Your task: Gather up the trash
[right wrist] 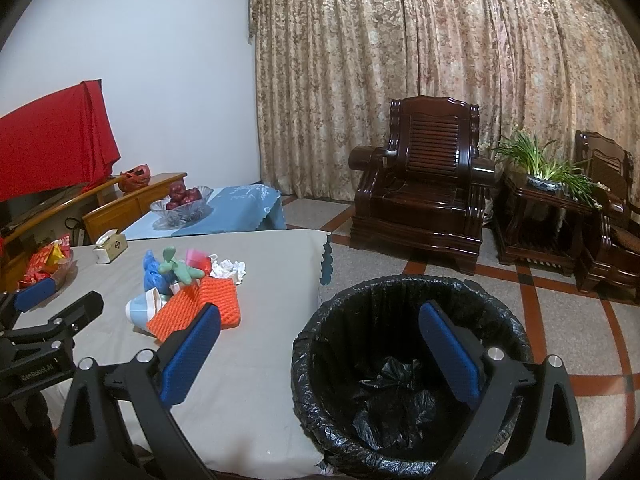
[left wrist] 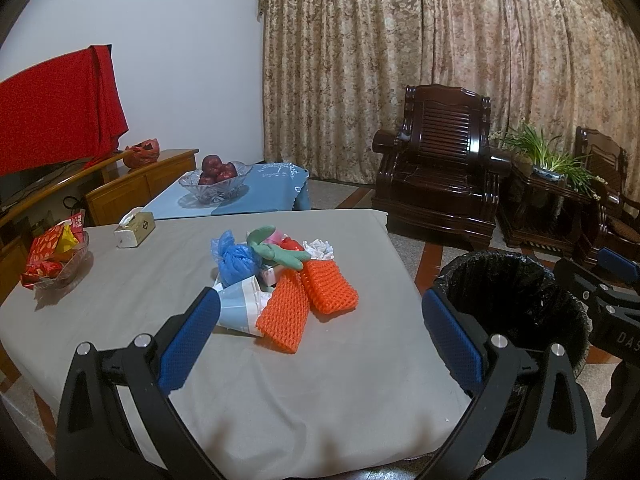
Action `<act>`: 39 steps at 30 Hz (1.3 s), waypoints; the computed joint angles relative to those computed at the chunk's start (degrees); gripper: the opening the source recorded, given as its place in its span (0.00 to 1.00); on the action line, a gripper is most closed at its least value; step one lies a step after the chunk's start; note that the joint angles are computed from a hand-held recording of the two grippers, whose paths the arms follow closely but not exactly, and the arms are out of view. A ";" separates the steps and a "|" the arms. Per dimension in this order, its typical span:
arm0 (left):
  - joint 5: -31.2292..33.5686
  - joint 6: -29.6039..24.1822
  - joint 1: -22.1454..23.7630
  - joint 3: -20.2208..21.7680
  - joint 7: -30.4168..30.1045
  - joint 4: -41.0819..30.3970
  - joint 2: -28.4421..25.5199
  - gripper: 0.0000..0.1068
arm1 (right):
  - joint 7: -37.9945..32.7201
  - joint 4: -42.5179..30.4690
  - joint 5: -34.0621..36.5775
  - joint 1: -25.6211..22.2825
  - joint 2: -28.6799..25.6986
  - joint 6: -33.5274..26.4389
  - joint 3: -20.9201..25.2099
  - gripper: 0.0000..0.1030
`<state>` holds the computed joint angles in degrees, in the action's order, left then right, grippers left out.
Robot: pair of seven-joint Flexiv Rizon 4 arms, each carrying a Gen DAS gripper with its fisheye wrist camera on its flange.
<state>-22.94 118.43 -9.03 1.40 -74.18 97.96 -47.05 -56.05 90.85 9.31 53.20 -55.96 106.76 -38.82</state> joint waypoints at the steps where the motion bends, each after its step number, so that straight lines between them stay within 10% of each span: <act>1: 0.16 -0.02 0.14 -0.10 -0.04 -0.02 0.01 0.92 | -0.01 -0.01 0.02 -0.01 -0.03 0.05 -0.01 0.94; 28: 1.14 -0.25 1.54 -0.48 -0.66 -0.01 0.28 0.92 | 0.45 -1.76 -0.61 0.20 -0.30 -0.79 -0.16 0.94; 39: 1.72 0.65 6.90 -1.13 -3.68 -2.31 -2.75 0.92 | 0.11 -15.66 -9.50 -9.02 -4.55 -3.90 9.75 0.94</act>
<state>-21.22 119.08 -2.13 0.27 -77.86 95.65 -49.79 -55.94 75.19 -0.19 44.18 -60.51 102.87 -29.07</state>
